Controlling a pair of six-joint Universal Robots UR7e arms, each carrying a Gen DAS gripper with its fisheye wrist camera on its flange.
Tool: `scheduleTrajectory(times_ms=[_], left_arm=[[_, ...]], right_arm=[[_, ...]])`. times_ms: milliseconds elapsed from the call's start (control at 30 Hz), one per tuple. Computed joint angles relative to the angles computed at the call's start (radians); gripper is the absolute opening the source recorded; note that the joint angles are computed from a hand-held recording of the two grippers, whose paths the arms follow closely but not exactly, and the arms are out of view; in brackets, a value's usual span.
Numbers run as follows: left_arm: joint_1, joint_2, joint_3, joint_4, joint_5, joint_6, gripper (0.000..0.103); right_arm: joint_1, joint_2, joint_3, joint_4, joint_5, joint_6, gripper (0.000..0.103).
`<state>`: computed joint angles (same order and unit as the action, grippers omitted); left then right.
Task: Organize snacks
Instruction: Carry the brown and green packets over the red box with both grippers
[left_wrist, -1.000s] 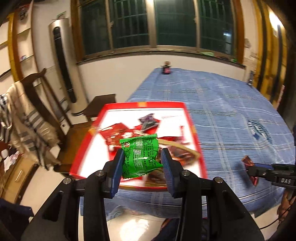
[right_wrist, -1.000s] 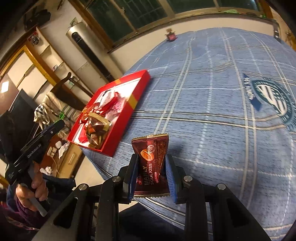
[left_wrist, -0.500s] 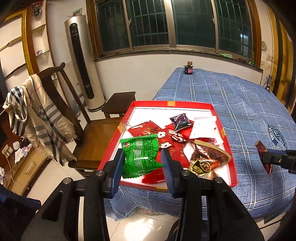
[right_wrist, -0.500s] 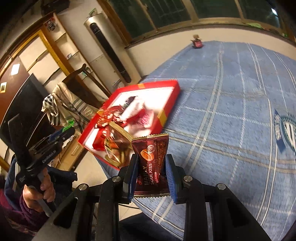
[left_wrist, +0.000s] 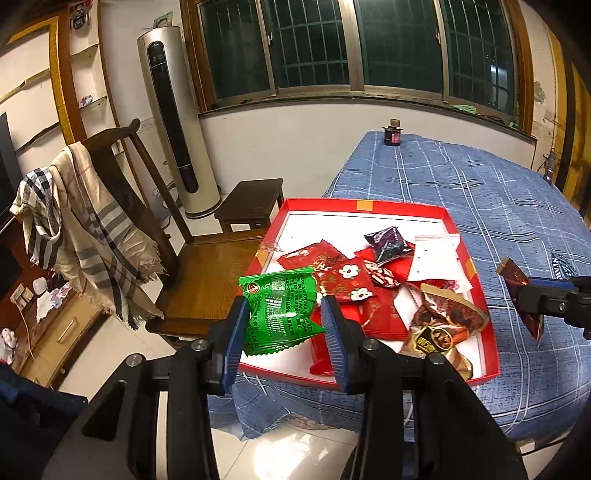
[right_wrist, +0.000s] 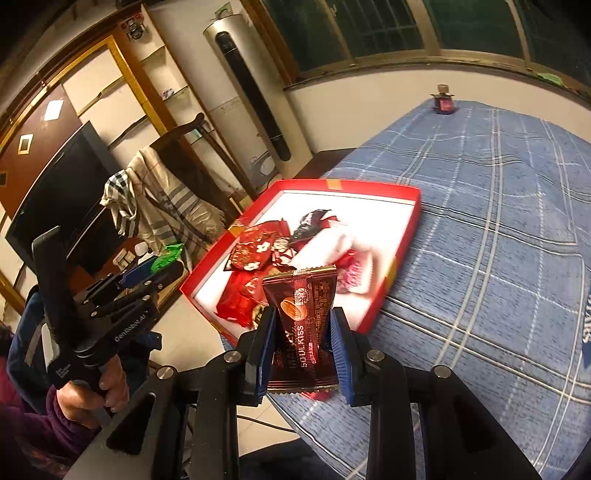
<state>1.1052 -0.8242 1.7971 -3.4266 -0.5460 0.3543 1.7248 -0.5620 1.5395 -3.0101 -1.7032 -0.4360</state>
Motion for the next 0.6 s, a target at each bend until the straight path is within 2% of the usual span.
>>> scheduleTrajectory(times_ms=[600], left_arm=[[0.029,0.029,-0.067,0.01,0.014,0.04,0.038]], right_arm=[[0.008,0.063,-0.096,0.074,0.014,-0.003,0.029]])
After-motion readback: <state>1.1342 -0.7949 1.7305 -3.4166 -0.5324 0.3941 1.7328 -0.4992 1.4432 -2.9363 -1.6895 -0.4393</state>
